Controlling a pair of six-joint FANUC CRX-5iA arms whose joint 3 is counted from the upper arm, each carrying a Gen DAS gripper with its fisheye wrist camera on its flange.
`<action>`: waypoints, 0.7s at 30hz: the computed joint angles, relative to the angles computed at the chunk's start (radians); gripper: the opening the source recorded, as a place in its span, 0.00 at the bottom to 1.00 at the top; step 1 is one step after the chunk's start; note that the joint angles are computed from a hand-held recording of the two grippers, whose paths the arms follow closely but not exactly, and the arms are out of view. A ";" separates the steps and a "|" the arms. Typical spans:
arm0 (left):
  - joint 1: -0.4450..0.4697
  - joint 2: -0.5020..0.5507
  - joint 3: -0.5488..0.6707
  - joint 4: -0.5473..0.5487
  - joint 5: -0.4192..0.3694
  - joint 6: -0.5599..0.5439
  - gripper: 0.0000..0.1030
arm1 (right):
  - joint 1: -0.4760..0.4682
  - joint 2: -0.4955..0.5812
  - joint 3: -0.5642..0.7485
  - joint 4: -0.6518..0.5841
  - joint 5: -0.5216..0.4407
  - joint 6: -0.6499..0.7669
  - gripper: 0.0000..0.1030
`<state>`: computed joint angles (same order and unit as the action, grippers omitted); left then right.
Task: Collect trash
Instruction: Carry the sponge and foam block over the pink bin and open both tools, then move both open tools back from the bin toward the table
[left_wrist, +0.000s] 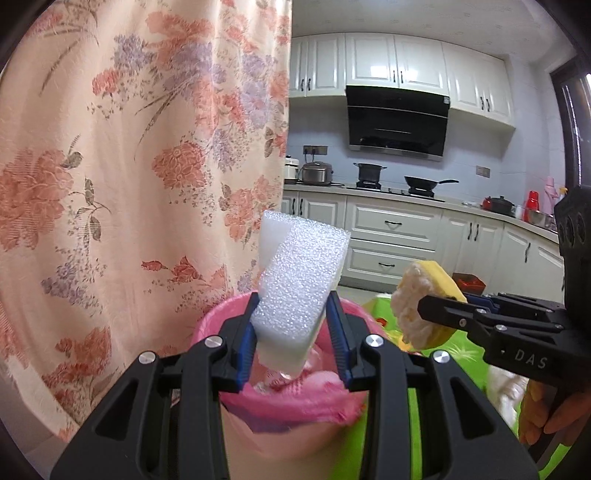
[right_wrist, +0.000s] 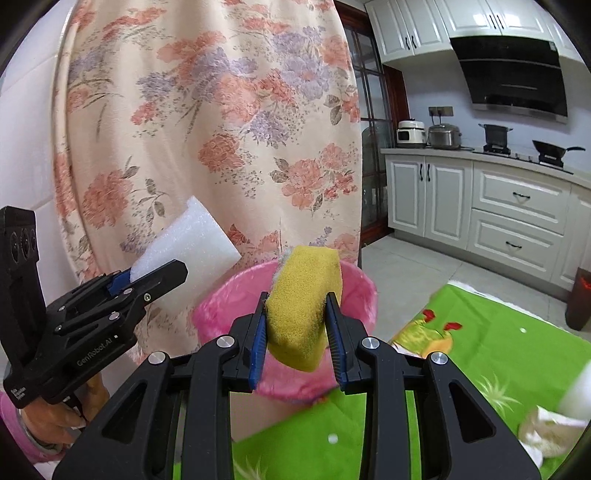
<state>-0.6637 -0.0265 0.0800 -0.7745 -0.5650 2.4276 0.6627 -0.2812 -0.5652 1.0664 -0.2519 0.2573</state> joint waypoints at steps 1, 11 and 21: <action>0.009 0.009 0.007 0.002 0.004 0.000 0.34 | -0.010 0.022 0.017 -0.009 0.013 0.012 0.29; 0.120 0.123 0.072 0.098 0.049 -0.055 0.35 | -0.035 0.180 0.174 -0.288 0.046 0.286 0.29; 0.146 0.153 0.075 0.095 0.020 -0.035 0.62 | -0.061 0.239 0.216 -0.365 0.067 0.343 0.53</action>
